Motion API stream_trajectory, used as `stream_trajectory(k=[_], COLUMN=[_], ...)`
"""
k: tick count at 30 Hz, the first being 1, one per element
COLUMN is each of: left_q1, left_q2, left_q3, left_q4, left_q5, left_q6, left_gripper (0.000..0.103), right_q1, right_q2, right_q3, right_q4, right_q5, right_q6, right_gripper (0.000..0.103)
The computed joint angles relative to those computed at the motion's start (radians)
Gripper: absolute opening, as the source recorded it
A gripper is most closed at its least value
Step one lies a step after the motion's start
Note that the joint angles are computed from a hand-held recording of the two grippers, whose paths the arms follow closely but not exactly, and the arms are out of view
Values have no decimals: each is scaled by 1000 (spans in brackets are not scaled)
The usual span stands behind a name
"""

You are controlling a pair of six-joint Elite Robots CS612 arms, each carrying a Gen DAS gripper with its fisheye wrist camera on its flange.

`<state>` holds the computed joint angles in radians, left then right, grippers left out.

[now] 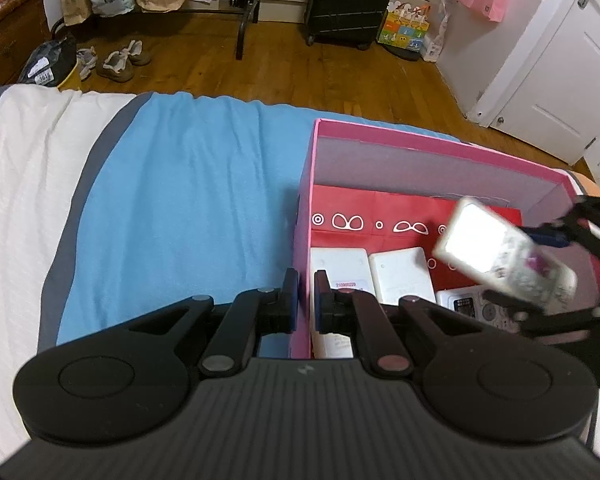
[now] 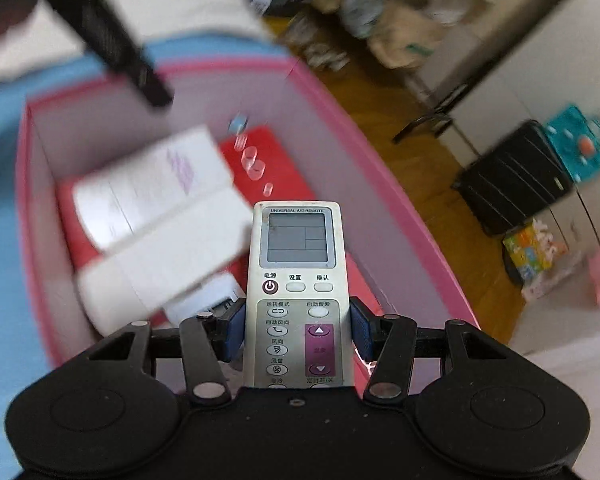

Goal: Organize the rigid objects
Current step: 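Carry the AC remote with the right gripper into the pink box and release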

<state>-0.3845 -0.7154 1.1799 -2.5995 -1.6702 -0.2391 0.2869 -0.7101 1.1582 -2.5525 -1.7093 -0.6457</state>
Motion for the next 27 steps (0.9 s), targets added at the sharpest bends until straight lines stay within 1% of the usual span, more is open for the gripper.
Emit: stream_trajectory(k=[4,6,8,10,11,13,14,15,17,18,22,23,27], left_q1=[6,5,1,0,1,1,1,1,-1,-1,-1,-1,-1], left_q2=[6,8,10,8,9,9,9,8,8,8,8,8,8], left_q3=[-2,-5,-8,-5,-5,-5,-6,-5,-5,-5,-4,-4,-5], left_q4=[-7,-2,2,0,1,2,1,2,2,2,0,1,2], left_q5=[-20,-17,-6,-5,-7,-9,-10,-9,-5,-4,-6,-5,-4], left_q6=[-3,2,11,10,10,8,7,7,9,10,7,6,7], left_gripper=[6,6,6,6,6,6,6,6,6,6,6,6,6], right_q1=[4,8,8,10,13,20,22,22,18,16,7,6,9], right_q2=[22,33,33,38,39,43,46,46,42,39,27,23,20], right_q3=[-48,-66,-69,-83,-79,-75,-77,-78,-71,-66,-48,-43,-31], right_q4=[83,97,100,108,92,68,70,82,88,85,73,73,71], right_q5=[-4,-16,-2,-8,-27,-95,-115,-123,-119,-115,-85,-91,-159], right_q6=[-114,-166,-239,-294,-335,-425,-447,-446,-417,-407,-380,-390,-462], right_gripper=[57,58,57,57,57,58,56,52,50,46,42,42,42])
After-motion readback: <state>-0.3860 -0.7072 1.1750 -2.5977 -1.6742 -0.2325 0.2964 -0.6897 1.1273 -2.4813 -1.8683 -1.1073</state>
